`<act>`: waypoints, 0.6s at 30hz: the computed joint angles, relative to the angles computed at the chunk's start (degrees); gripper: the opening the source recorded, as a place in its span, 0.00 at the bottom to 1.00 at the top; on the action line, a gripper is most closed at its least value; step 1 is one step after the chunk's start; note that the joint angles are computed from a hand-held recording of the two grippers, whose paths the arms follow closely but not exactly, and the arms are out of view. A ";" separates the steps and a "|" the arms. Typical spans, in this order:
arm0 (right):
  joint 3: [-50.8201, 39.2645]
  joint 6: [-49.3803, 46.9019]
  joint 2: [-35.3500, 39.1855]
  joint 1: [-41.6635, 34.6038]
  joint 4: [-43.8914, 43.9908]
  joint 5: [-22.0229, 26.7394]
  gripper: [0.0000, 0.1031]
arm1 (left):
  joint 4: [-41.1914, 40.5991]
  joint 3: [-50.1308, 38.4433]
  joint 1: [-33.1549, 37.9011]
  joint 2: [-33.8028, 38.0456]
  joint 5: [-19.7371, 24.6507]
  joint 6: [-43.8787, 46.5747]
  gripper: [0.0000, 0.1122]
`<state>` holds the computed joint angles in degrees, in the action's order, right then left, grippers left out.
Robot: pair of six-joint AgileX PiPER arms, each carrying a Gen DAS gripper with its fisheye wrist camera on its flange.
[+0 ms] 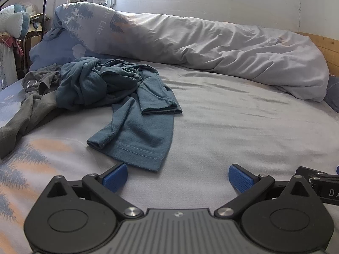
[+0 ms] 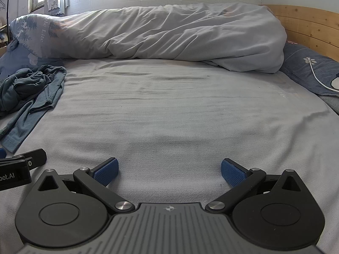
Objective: Fold clothes
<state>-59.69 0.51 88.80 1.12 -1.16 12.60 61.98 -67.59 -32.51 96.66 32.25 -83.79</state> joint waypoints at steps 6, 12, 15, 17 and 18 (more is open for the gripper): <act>0.04 0.03 0.01 0.01 -0.02 -0.06 1.00 | -0.34 -0.11 0.05 -0.04 0.06 0.25 0.92; -0.01 0.00 -0.02 0.00 -0.01 0.02 1.00 | 0.15 0.13 0.03 -0.15 -0.01 -0.70 0.92; 0.02 0.33 -0.02 0.07 -0.30 0.00 1.00 | -0.31 -0.14 0.01 -0.04 0.22 -0.11 0.92; 0.03 0.36 -0.02 0.08 -0.33 -0.01 1.00 | -0.59 -0.29 0.02 0.03 0.32 0.28 0.92; 0.03 0.36 -0.02 0.08 -0.33 -0.01 1.00 | -0.71 -0.28 0.09 0.01 0.23 0.40 0.92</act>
<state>-59.65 0.86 88.78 1.20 -1.49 12.59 61.27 -67.87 -32.42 96.67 32.48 -83.39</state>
